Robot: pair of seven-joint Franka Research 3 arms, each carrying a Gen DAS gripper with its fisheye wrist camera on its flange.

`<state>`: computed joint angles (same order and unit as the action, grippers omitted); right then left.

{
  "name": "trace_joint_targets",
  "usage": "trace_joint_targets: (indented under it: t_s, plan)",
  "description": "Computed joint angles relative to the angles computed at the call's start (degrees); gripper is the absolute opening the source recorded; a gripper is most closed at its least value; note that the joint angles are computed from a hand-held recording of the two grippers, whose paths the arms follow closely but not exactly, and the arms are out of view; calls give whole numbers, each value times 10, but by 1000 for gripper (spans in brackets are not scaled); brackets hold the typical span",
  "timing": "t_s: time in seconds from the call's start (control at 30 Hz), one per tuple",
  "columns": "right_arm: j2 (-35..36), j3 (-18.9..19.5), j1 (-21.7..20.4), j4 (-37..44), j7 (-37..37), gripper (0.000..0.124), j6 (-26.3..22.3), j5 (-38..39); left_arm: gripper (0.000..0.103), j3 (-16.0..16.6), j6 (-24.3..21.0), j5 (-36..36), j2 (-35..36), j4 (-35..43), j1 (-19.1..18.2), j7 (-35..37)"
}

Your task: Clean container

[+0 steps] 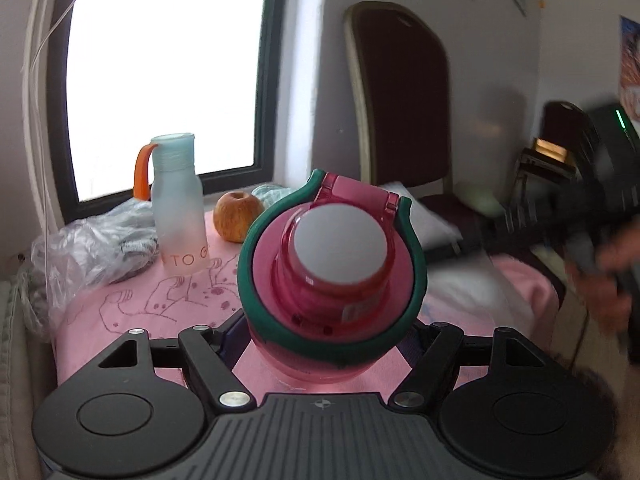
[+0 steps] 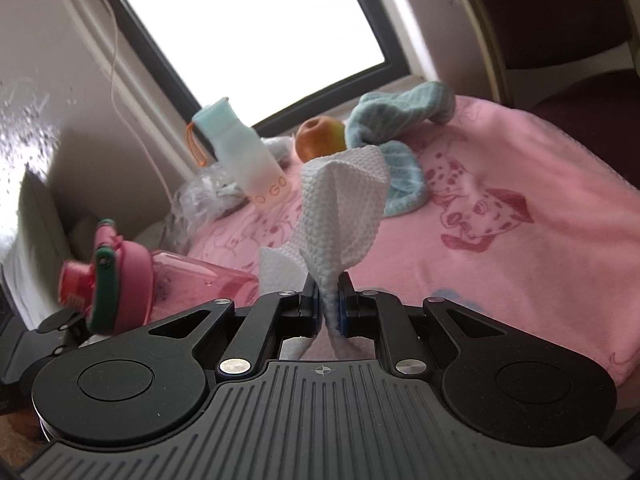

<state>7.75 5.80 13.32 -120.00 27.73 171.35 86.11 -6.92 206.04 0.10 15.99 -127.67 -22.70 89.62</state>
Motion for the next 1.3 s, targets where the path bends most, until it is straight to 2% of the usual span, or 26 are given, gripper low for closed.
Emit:
trace_joint_targets:
  t_s: [0.03,0.07,0.13,0.17,0.23,0.27,0.3,0.4,0.43,0.5,0.57,0.63,0.77,0.83,0.93,0.97,1.0,1.03,1.1,1.13,1.2,1.27,1.3]
  plan:
    - [-1,1,-1,5,-10,14,-10,5,72,5,10,2,1,-5,-6,10]
    - [-5,0,-9,10,-41,14,-42,34,72,8,19,5,1,-11,-8,19]
    - [-11,-11,-29,20,-80,14,-159,85,72,9,30,-3,-1,-21,-13,41]
    - [-8,-18,-40,29,-73,14,-226,86,72,10,35,-8,-2,-25,-16,48]
    - [19,-26,-57,63,-40,14,-347,58,72,7,43,-16,-3,-32,-15,56]
    - [38,-25,-61,85,-22,14,-382,34,72,3,44,-19,-3,-34,-11,56]
    - [55,-21,-59,107,-7,14,-391,5,72,-3,47,-21,-4,-36,-5,56]
    - [104,-9,-41,167,57,13,-374,-109,72,-8,43,-20,-5,-37,1,59]
    - [117,-4,-32,181,75,13,-353,-144,72,-8,40,-20,-5,-37,1,59]
    - [141,-2,-7,199,113,12,-281,-215,72,-7,35,-27,-7,-35,-2,63]
    - [169,-13,20,219,177,12,-217,-297,72,-5,33,-38,-6,-33,-8,63]
    - [190,-31,38,229,250,12,-180,-360,72,-6,33,-48,-4,-28,-11,65]
    - [205,-49,36,225,352,12,-165,-421,72,-10,31,-59,0,-21,-9,44]
    - [195,-44,21,205,363,12,-177,-439,72,-9,30,-59,4,-17,-9,29]
    - [159,-7,-22,155,321,11,-185,-423,72,-3,25,-62,7,-10,-14,20]
    - [140,3,-32,133,312,11,-179,-417,72,-11,24,-22,5,-13,8,-4]
    - [121,14,-41,112,296,11,-164,-400,72,-21,31,53,1,-25,49,-44]
    - [101,28,-53,92,267,11,-152,-367,72,-32,30,89,2,-24,71,-64]
    - [62,66,-89,71,147,11,-160,-227,72,-28,32,79,1,-26,62,-46]
    - [48,74,-101,68,82,11,-181,-154,72,-22,34,74,-1,-29,54,-36]
    - [35,73,-116,74,2,12,-264,-65,72,-11,36,51,-6,-37,33,-4]
    - [47,61,-120,97,-11,12,-355,-47,72,-6,35,37,-7,-39,22,18]
    - [59,54,-114,114,1,12,-376,-59,72,-5,35,33,-6,-39,20,26]
